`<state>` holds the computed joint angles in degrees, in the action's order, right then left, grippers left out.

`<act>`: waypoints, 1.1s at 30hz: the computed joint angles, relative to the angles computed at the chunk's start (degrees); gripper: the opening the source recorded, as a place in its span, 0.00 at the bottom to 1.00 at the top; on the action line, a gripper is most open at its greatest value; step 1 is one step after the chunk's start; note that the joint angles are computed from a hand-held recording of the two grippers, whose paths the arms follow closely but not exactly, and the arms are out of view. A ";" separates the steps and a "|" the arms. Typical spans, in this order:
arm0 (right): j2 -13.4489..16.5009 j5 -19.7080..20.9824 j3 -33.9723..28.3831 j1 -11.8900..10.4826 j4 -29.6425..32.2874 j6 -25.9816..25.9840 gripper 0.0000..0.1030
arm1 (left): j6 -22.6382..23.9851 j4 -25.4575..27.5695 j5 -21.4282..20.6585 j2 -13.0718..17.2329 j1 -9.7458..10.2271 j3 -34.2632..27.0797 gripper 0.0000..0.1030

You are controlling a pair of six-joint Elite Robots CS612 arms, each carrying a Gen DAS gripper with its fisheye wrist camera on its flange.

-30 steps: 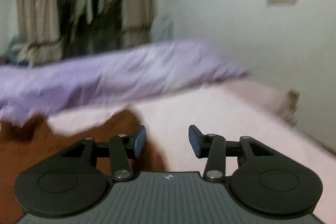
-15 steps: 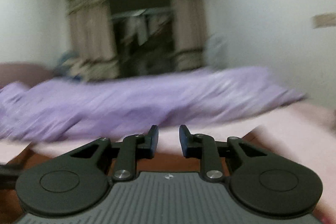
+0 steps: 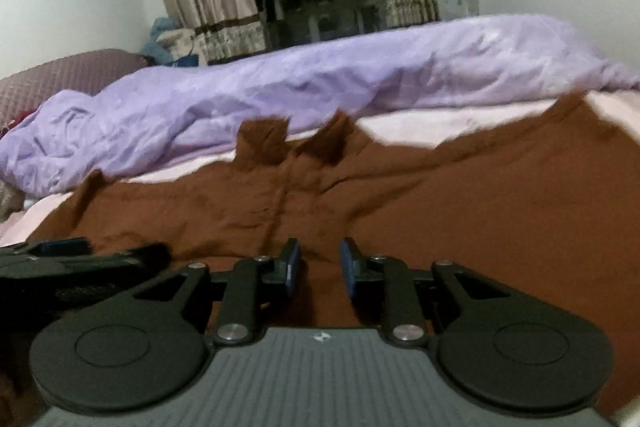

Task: Fold large clothes

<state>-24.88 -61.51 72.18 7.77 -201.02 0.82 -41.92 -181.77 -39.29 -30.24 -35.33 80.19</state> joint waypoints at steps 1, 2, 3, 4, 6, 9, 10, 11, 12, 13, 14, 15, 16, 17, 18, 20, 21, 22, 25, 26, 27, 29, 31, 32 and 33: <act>-0.24 -0.88 0.15 -0.20 -0.64 -1.14 0.32 | -0.43 -1.15 0.31 -0.50 0.21 0.82 1.00; -0.25 -2.78 -0.10 -0.06 -0.77 -2.94 0.39 | -1.07 -2.76 0.77 -0.99 0.47 1.83 1.00; -0.53 -4.88 0.24 0.03 -0.73 -4.90 0.43 | -1.57 -3.77 1.24 -1.32 0.68 2.53 1.00; -0.81 -6.66 0.30 -0.11 -0.59 -6.43 0.43 | -2.52 -4.19 1.85 -1.60 1.02 3.34 1.00; -0.27 -7.22 -0.65 -0.68 -1.41 -6.12 0.52 | -6.66 -0.23 2.30 -2.38 1.72 4.31 1.00; 1.21 -9.84 -3.27 -1.75 -0.69 -1.82 0.57 | -12.54 9.30 -1.52 -3.23 3.14 4.38 1.00; 1.55 -10.52 -4.13 -2.04 1.69 -0.87 0.56 | -13.34 11.37 -2.71 -3.10 3.43 3.89 1.00; 1.98 -10.80 -5.23 -2.33 5.20 -0.12 0.50 | -12.97 11.80 -2.26 -2.73 3.40 3.44 1.00; 2.43 -11.10 -6.52 -2.51 9.06 0.39 0.48 | -12.51 12.01 -1.75 -2.63 3.34 3.24 1.00; 3.13 -10.06 -7.67 -2.89 10.57 2.08 0.48 | -12.07 11.91 -1.42 -2.62 3.28 3.22 1.00; 3.72 -8.34 -8.39 -3.33 10.24 4.16 0.48 | -11.84 11.52 -1.31 -2.63 3.26 3.36 1.00; 3.65 -7.50 -8.49 -3.52 10.63 4.82 0.48 | -11.62 10.89 -1.46 -2.61 3.31 3.49 1.00; 3.36 -7.22 -8.27 -3.58 10.90 4.69 0.48 | -11.25 9.63 -1.61 -2.55 3.42 3.69 1.00; 3.06 -7.39 -7.90 -3.59 10.46 4.14 0.47 | -10.96 8.26 -1.32 -2.52 3.42 3.96 1.00; 2.80 -7.84 -7.34 -3.61 9.17 3.72 0.47 | -10.87 7.05 -0.33 -2.53 3.27 4.29 1.00; 2.38 -9.99 -6.33 -3.64 5.62 3.67 0.47 | -11.35 5.70 2.69 -2.67 2.90 4.83 1.00; 2.31 -10.80 -5.95 -3.75 3.35 3.88 0.48 | -11.44 4.79 4.29 -2.66 2.74 5.05 1.00; 2.49 -10.93 -5.89 -3.99 0.93 4.27 0.48 | -11.48 3.92 5.55 -2.70 2.66 5.41 1.00; 3.13 -14.51 -6.54 -4.38 -3.78 5.21 0.50 | -12.63 4.41 3.78 -3.09 3.32 6.11 1.00; 3.35 -16.91 -6.90 -4.27 -3.80 4.97 0.52 | -13.00 5.83 2.64 -3.33 3.67 6.14 1.00; 3.93 -17.11 -7.68 -4.36 -4.12 4.81 0.56 | -13.56 8.07 1.86 -3.50 3.95 5.92 1.00; 4.71 -14.42 -9.04 -4.91 -2.27 4.14 0.58 | -14.27 11.21 0.15 -3.57 4.41 5.37 1.00; 5.47 -6.80 -10.37 -6.00 0.99 4.95 0.69 | -14.41 11.94 -0.78 -3.52 4.60 5.26 1.00; 5.66 -5.62 -10.84 -6.08 3.75 4.02 0.77 | -14.47 12.22 -0.96 -3.50 4.65 5.18 1.00; 5.68 -6.84 -11.29 -5.75 7.43 1.84 0.81 | -14.75 12.35 -1.20 -3.55 4.66 5.28 1.00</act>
<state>-19.20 -68.35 60.89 2.01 -193.59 2.66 -56.67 -169.41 -40.49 -33.79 -30.68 85.47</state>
